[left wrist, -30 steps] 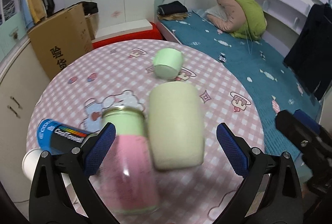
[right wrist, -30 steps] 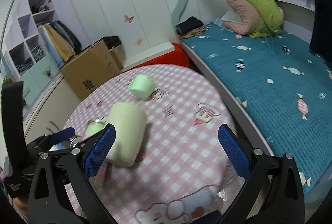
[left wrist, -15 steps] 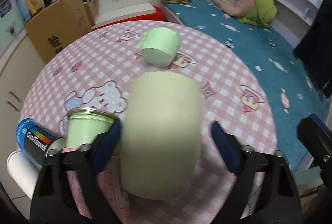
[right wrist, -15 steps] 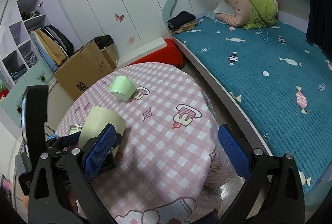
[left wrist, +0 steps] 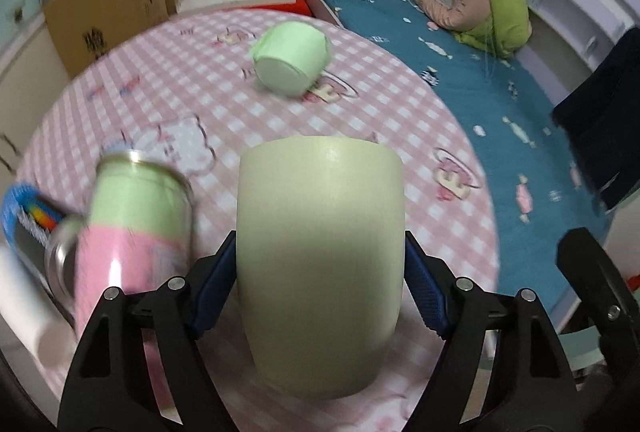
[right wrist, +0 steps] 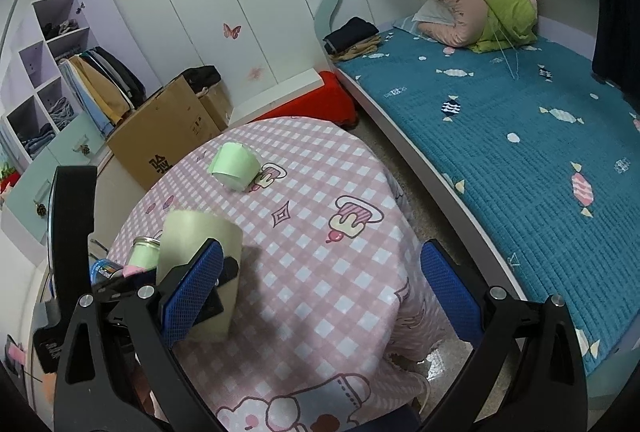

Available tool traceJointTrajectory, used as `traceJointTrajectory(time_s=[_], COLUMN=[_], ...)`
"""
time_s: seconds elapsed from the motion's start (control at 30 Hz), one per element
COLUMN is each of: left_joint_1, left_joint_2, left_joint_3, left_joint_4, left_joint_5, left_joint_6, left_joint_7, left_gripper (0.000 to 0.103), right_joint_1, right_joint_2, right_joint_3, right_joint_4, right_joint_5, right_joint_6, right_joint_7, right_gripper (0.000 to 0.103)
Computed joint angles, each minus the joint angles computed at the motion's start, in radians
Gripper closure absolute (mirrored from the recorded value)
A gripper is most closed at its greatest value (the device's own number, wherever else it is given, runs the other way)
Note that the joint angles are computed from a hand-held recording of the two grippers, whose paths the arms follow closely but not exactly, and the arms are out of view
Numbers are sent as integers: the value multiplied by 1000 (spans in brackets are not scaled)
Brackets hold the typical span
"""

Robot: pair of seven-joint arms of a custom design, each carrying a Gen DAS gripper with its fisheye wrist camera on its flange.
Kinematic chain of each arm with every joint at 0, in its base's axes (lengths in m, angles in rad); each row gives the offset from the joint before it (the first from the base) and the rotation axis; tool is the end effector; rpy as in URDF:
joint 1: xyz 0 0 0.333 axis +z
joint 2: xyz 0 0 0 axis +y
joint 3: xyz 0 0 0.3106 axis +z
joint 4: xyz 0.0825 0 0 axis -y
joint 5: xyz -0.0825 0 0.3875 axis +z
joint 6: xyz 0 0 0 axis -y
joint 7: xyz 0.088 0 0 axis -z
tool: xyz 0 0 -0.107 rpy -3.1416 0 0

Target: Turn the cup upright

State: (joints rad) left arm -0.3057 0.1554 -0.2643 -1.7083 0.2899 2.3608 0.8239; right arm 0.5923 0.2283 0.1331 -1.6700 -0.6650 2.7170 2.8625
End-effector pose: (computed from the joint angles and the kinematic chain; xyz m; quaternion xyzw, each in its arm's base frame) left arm 0.5564 -0.3397 0.5458 -0.6934 0.6687 -0.2320 0.1354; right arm 0.4996 0.4607 0.5561 -0.6049 0.6611 -0.1398 0.4213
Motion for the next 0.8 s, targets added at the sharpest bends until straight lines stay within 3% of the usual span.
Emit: traceJointTrajectory(time_s=[0.33,0.47,0.63,0.8], left_joint_1=[-9,-4,-3,6], left_joint_2=[-74,-96,-176,-290], left_joint_3=[-8,-7,-4,17], left_joint_4=[-103,-132,-210,-310], left_joint_5=[-32,-55,-107,-64], left_joint_6=[45,70,117,152], left_joint_7=[-77,-42,34,18], left_gripper=[24,12,12,11], right_joint_1=[-3,-11,-45,-47], right_joint_2=[-44,-36,-8,44], right_joint_3=[18,27,65,88], right_joint_4=[-51,-47,-36,36], right_joint_5=[9,45,219,328], right_joint_6=[-6,15,77,46], right_joint_7=[-9,-36,-152,-243], right_gripper=[7,7,7,7])
